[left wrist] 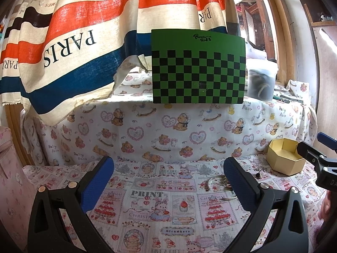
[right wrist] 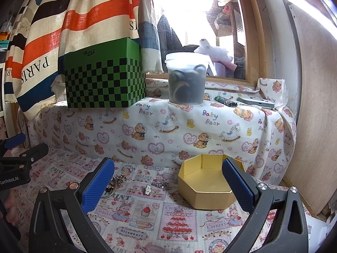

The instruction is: Organize jewelry

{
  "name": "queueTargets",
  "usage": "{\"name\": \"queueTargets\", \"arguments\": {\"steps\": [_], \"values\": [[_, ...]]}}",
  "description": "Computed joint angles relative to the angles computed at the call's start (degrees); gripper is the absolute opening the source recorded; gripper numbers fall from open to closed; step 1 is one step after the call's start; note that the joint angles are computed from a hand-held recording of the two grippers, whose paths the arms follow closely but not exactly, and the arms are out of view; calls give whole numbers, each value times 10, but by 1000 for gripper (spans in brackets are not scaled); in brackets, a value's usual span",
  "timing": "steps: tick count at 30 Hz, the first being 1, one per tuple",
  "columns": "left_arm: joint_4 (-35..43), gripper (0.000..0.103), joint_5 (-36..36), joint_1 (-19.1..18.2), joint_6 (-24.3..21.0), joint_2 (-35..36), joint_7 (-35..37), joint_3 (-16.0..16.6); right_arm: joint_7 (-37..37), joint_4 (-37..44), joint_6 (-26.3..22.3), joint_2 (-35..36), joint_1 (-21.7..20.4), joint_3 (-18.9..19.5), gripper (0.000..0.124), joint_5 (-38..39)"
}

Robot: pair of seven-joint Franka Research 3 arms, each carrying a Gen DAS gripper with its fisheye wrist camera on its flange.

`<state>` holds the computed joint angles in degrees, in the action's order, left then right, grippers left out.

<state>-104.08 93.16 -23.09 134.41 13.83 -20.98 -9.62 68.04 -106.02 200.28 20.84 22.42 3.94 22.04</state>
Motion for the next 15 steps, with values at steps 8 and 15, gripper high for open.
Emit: {"name": "queueTargets", "arguments": {"steps": [8,15], "values": [[-3,103,2,3,11,-3,1,1,15,1,-1,1,-9,6,103,-3],[-6,103,16,8,29,-6,-17,0,60,-4,-14,-2,-63,54,103,-57]]}}
